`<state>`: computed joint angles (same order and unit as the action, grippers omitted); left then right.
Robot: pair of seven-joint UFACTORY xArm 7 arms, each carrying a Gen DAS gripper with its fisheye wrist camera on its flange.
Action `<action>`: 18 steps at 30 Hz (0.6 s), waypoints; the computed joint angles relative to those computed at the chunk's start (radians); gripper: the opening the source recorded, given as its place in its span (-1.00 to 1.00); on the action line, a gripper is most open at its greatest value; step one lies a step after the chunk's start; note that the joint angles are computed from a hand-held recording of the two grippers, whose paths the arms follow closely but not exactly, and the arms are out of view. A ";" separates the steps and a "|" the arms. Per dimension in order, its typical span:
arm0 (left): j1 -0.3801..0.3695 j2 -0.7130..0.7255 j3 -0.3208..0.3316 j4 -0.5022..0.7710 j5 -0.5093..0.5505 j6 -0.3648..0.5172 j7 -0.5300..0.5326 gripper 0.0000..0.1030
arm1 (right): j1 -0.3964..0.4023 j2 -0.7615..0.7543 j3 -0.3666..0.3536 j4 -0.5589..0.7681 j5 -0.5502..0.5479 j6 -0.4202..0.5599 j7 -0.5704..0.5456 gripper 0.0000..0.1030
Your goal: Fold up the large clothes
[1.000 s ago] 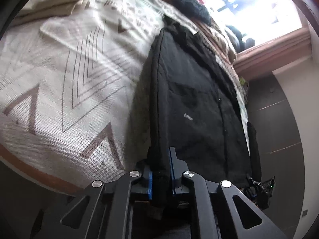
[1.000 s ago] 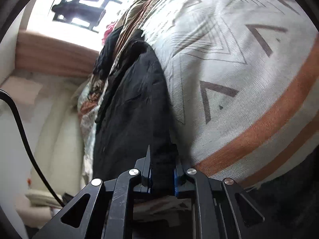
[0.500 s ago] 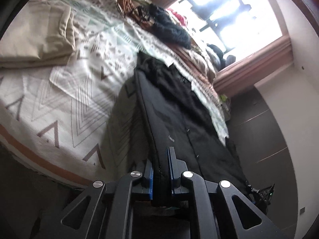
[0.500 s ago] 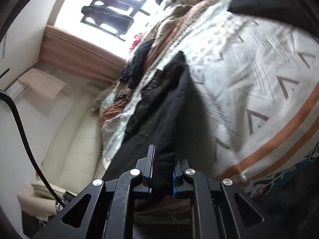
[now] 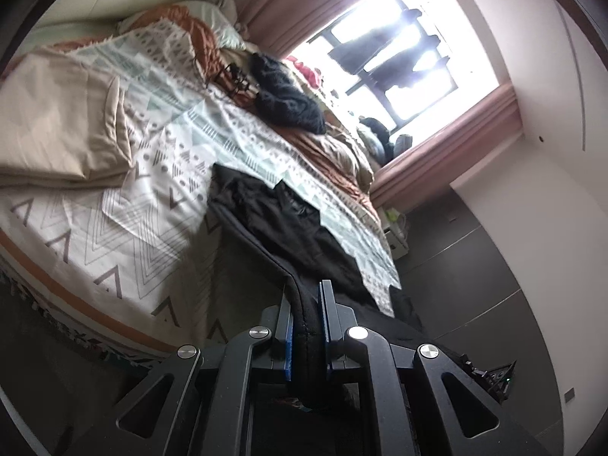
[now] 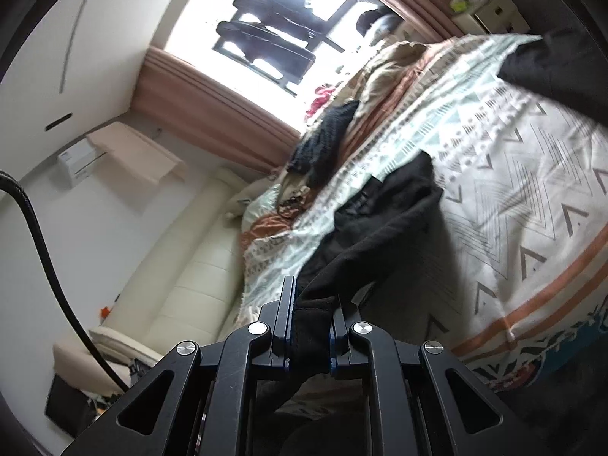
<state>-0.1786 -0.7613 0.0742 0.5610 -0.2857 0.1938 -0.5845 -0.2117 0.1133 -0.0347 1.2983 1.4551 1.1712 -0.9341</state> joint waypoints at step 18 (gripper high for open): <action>0.040 -0.099 -0.030 -0.040 0.044 0.043 -0.057 -0.78 | 0.004 -0.066 -0.050 -0.048 -0.014 0.055 -0.033 -0.73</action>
<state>-0.1387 -0.8601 0.0445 0.5211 -0.2417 0.2365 -0.6414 -0.2081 0.0469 -0.0845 1.2504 1.4411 1.2263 -0.9670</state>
